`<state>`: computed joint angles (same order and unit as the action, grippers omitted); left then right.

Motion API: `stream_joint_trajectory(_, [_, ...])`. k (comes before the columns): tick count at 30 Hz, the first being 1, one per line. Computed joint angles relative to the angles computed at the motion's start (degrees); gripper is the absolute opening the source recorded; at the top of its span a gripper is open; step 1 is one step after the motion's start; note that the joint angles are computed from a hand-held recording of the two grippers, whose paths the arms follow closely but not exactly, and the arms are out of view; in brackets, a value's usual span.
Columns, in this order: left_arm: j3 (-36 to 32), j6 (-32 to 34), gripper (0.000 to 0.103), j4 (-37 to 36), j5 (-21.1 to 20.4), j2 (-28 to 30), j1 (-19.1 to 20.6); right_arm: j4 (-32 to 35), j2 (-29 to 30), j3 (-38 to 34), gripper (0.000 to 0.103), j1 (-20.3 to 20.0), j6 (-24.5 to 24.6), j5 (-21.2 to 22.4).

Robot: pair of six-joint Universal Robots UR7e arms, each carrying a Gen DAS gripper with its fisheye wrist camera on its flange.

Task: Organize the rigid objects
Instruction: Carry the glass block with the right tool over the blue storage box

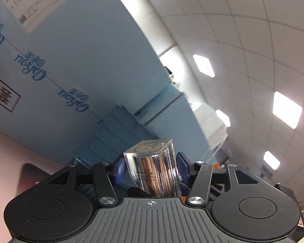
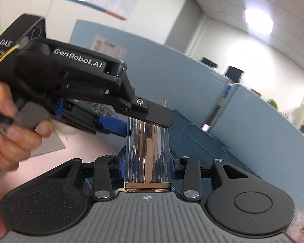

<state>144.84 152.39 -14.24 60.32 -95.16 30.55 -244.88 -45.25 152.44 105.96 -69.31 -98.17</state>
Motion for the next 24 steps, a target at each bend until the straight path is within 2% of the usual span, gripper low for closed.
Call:
stream_joint_trajectory(1, [-1.1,0.6,0.057,1.6,-0.8,0.8,0.8,1.2,-0.1,-0.5,0.035,-0.3,-1.2,-0.4])
stream_joint_trajectory(4, [-2.6,-2.3,0.069,7.2,-11.5,3.7,-4.1,4.1,0.2,-1.9,0.035,-0.7,-3.9,-2.1])
stream_joint_trajectory(6, [-2.9,-3.7,0.073,8.7,-15.1,4.5,-5.7,4.9,0.2,-2.3,0.035,-1.4,-4.7,-2.7])
stream_joint_trajectory(8, [-2.9,-3.3,0.079,9.5,-16.1,3.9,-5.7,-0.5,2.9,-1.2,0.035,-0.9,-5.7,-4.4])
stream_joint_trajectory(10, [-3.3,-3.6,0.08,11.3,-17.3,3.9,-6.6,-3.1,4.9,-2.1,0.035,-0.5,-7.6,-6.6])
stream_joint_trajectory(14, [-3.8,-3.3,0.083,13.7,-18.4,4.3,-8.7,-2.8,5.7,-3.7,0.035,0.3,-10.4,-10.2])
stream_joint_trajectory(18, [-2.7,-2.1,0.088,14.7,-18.9,2.3,-11.0,2.5,4.1,-5.4,0.035,1.5,-11.0,-12.5])
stream_joint_trajectory(21, [-3.7,-0.8,0.088,14.3,-17.7,3.2,-9.0,6.9,3.6,-7.3,0.035,2.6,-11.1,-14.8])
stream_joint_trajectory(24, [-3.4,-2.3,0.088,15.6,-18.9,2.0,-9.3,10.1,3.5,-8.4,0.035,3.4,-10.7,-16.6])
